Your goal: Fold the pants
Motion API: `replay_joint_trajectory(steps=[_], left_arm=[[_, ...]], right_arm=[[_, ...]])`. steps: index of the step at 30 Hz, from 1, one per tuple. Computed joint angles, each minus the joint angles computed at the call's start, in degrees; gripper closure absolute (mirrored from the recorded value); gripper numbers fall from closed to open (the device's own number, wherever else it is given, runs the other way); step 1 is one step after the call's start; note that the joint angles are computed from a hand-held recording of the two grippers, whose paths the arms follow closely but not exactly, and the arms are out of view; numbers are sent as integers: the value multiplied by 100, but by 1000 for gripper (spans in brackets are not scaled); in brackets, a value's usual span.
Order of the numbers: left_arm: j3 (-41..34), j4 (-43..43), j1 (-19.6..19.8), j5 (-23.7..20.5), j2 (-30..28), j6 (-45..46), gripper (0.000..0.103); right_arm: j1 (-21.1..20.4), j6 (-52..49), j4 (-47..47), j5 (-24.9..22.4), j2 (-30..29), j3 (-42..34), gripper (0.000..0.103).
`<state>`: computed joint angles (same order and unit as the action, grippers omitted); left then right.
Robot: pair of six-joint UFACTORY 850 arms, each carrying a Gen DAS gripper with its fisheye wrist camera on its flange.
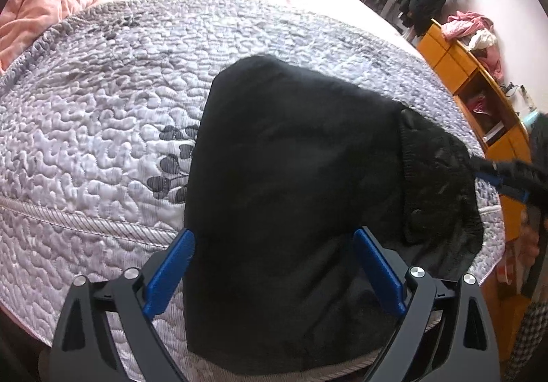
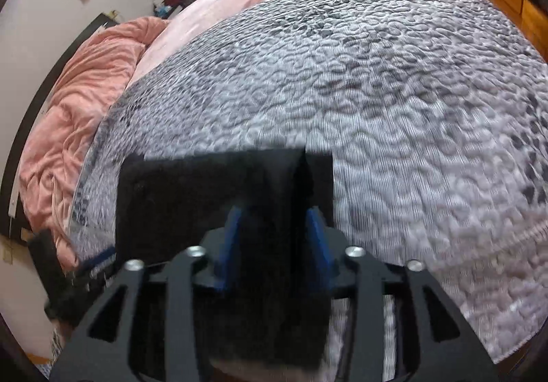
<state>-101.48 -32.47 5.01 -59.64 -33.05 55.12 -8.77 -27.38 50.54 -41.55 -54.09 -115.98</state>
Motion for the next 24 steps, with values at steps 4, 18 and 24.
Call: replay_joint_trajectory(steps=[4, 18, 24], left_arm=[[116, -111, 42, -76, 122, 140, 9], [548, -124, 87, 66, 469, 383, 9], [618, -295, 96, 37, 575, 561, 9]], right_arm=[[15, -629, 378, 4, 607, 1097, 34], [151, -856, 750, -130, 896, 1794, 72], [246, -176, -167, -99, 730, 1547, 72]])
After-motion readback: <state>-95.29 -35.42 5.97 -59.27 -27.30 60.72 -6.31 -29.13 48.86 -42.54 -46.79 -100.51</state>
